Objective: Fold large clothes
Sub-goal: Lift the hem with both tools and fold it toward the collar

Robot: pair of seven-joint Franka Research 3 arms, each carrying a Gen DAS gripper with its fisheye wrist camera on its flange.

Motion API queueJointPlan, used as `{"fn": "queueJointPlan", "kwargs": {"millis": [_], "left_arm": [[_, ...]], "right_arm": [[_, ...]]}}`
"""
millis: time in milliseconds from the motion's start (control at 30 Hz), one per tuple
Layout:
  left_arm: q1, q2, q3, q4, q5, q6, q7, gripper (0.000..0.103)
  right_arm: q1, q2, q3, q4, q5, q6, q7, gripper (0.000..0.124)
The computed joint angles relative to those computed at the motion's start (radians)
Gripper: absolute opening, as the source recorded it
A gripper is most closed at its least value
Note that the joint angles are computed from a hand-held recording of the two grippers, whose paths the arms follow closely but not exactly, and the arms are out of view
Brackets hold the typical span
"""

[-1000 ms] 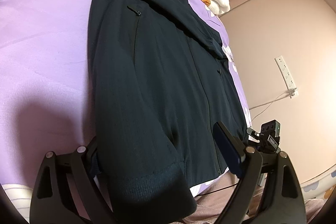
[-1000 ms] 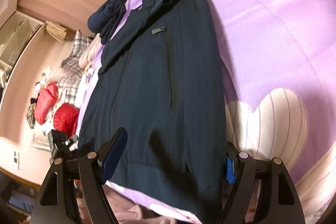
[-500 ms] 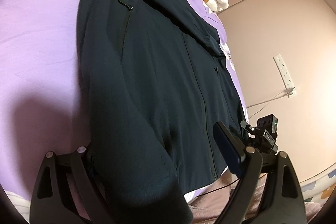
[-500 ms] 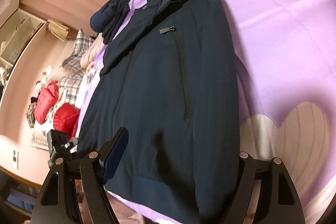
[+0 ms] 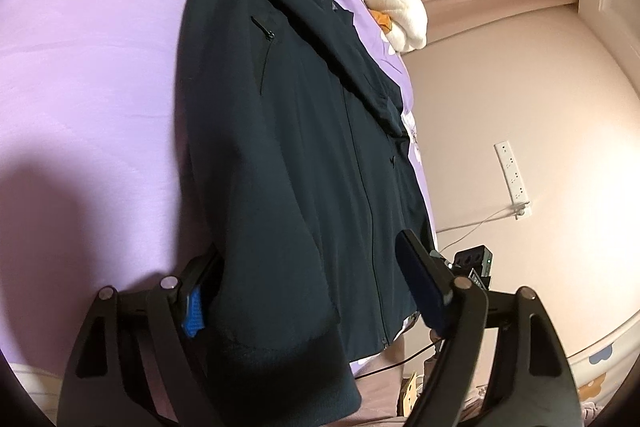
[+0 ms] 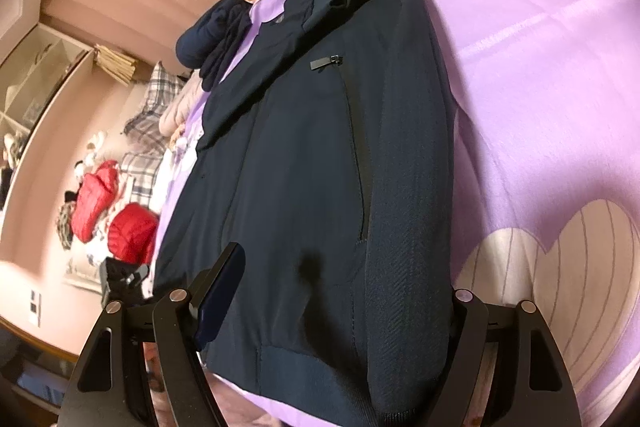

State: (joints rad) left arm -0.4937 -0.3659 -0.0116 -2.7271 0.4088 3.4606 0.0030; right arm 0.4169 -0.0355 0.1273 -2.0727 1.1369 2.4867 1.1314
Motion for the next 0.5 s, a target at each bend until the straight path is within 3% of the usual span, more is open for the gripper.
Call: {"fn": "queueJointPlan", "kwargs": {"millis": [200,300,500], "left_arm": [[0.014,-0.036,-0.033,-0.016,-0.033,-0.029,0.009,0.080],[-0.014,-0.066,-0.021,-0.039,-0.054,-0.052,0.008,0.080],[0.020,-0.180,-0.112,-0.125,-0.156,-0.085,-0.001,0.080]], "right_arm": [[-0.005,-0.021,-0.009,-0.018,0.004,-0.037,0.005,0.079],[-0.010,-0.037,-0.016,-0.032,0.002,-0.058,0.013,0.079],[-0.009,-0.051,-0.021,-0.050,0.020,-0.056,0.011,0.079]]}}
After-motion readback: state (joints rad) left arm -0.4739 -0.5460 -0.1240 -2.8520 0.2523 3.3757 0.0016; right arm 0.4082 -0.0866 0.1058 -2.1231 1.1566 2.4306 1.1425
